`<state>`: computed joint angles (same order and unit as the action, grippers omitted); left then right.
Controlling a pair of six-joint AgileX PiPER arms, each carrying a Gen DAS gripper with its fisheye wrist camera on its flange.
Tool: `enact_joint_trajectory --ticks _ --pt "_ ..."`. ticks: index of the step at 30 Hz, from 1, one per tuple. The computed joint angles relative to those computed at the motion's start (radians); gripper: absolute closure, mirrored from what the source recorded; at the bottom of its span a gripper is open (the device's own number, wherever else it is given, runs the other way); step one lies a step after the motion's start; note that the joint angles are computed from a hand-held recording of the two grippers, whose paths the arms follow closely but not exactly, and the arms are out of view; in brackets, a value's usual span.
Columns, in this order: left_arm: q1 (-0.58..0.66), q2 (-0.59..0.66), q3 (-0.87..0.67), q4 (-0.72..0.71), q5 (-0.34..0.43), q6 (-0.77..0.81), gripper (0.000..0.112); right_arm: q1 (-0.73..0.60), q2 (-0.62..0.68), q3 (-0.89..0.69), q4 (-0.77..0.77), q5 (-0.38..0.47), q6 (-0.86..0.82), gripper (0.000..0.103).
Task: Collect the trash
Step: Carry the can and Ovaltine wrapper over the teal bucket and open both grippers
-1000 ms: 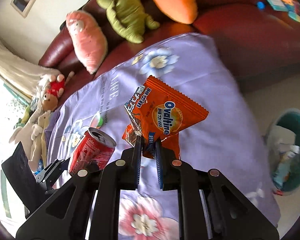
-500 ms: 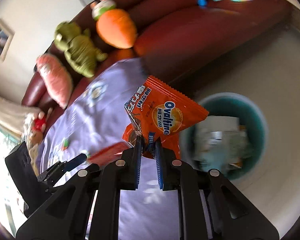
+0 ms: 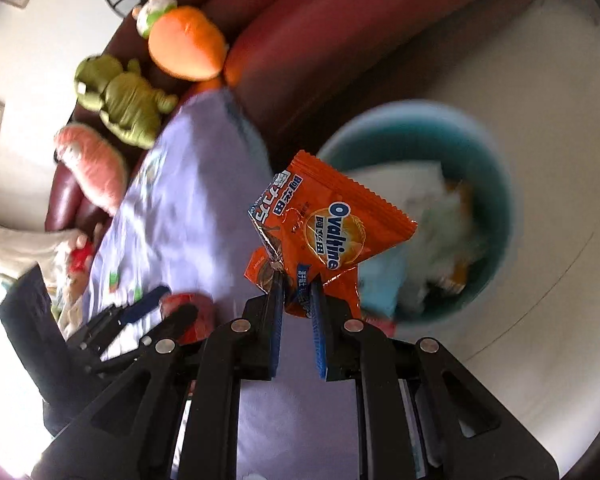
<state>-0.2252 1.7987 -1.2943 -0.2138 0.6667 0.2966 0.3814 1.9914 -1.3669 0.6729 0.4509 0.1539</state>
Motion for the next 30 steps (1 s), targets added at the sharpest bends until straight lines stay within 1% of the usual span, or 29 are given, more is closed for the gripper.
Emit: enact_joint_trajectory --ticks 2,3,5,7,8,10,13,14,15,16,18,20,23,25,26,27,28,30 --pt "0.012 -0.018 0.001 0.004 -0.006 -0.027 0.056 0.007 0.008 0.008 0.022 -0.009 -0.021 0.09" --pt "0.022 -0.02 -0.006 -0.001 0.004 -0.024 0.054 0.011 0.007 0.002 -0.004 -0.009 0.003 0.09" --pt "0.018 -0.025 -0.004 0.031 0.009 -0.067 0.041 0.012 -0.004 0.005 -0.046 -0.011 0.038 0.09" --pt "0.009 -0.035 0.013 0.083 0.005 -0.134 0.039 0.018 -0.016 0.009 -0.071 -0.015 0.062 0.09" --pt "0.013 -0.04 0.02 0.079 0.011 -0.147 0.035 0.024 -0.017 0.004 -0.09 -0.015 0.077 0.09" --pt "0.024 -0.045 0.031 0.044 0.028 -0.159 0.029 0.032 -0.024 0.013 -0.077 -0.015 0.058 0.09" --pt "-0.014 -0.047 0.072 0.113 0.013 -0.226 0.029 0.042 -0.031 0.038 0.0 -0.018 -0.015 0.09" --pt "-0.016 -0.052 0.083 0.106 0.008 -0.227 0.029 0.044 -0.037 0.048 0.023 -0.023 -0.035 0.09" --pt "-0.007 -0.052 0.084 0.069 0.017 -0.21 0.029 0.045 -0.045 0.061 0.044 -0.032 -0.053 0.09" --pt "0.007 -0.042 0.072 0.009 0.042 -0.174 0.029 0.047 -0.051 0.068 0.051 -0.035 -0.06 0.09" --pt "0.012 -0.036 0.074 -0.034 0.049 -0.155 0.029 0.047 -0.055 0.078 0.082 -0.029 -0.09 0.09" --pt "0.016 -0.02 0.075 -0.09 0.064 -0.122 0.026 0.049 -0.056 0.087 0.113 -0.027 -0.121 0.09" --pt "0.012 -0.001 0.083 -0.149 0.084 -0.085 0.026 0.051 -0.051 0.098 0.175 -0.018 -0.179 0.09" --pt "0.008 0.025 0.083 -0.184 0.101 -0.056 0.026 0.053 -0.056 0.108 0.189 -0.021 -0.193 0.09" --pt "0.002 0.028 0.09 -0.183 0.087 -0.055 0.029 0.05 -0.063 0.118 0.204 -0.025 -0.206 0.09" --pt "-0.012 0.013 0.113 -0.174 0.049 -0.05 0.035 0.046 -0.068 0.123 0.206 -0.027 -0.208 0.09" --pt "-0.015 0.012 0.113 -0.183 0.05 -0.038 0.045 0.041 -0.076 0.129 0.2 -0.03 -0.204 0.09" --pt "-0.023 0.008 0.113 -0.169 0.047 -0.045 0.046 0.029 -0.095 0.149 0.198 -0.038 -0.203 0.09"
